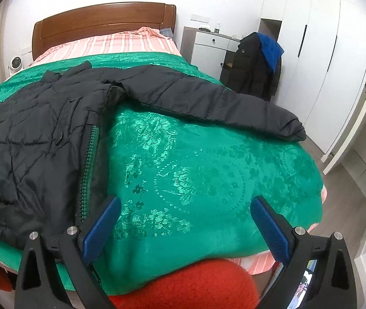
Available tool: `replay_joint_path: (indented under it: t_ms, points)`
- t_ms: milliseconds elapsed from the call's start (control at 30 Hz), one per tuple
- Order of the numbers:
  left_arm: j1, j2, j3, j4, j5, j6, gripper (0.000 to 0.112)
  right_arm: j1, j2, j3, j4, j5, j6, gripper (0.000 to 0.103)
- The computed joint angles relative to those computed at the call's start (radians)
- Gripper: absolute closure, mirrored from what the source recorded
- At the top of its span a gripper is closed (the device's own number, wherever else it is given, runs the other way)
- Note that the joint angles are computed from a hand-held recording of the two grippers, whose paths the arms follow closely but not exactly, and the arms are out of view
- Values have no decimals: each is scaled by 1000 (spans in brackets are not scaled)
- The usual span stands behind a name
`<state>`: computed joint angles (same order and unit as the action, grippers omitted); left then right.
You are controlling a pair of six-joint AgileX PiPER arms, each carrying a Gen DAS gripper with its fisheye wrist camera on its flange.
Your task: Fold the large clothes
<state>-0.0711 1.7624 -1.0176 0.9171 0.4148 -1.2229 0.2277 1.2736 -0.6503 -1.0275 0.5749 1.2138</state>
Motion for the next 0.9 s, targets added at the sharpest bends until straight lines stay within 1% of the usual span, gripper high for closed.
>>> replay_joint_path:
  t_ms: [133, 900]
  points:
    - [-8, -3, 4, 17, 7, -20, 10, 4, 2, 0, -3, 3, 4, 4]
    - [-10, -5, 5, 18, 9, -22, 10, 6, -3, 5, -18, -1, 20, 4]
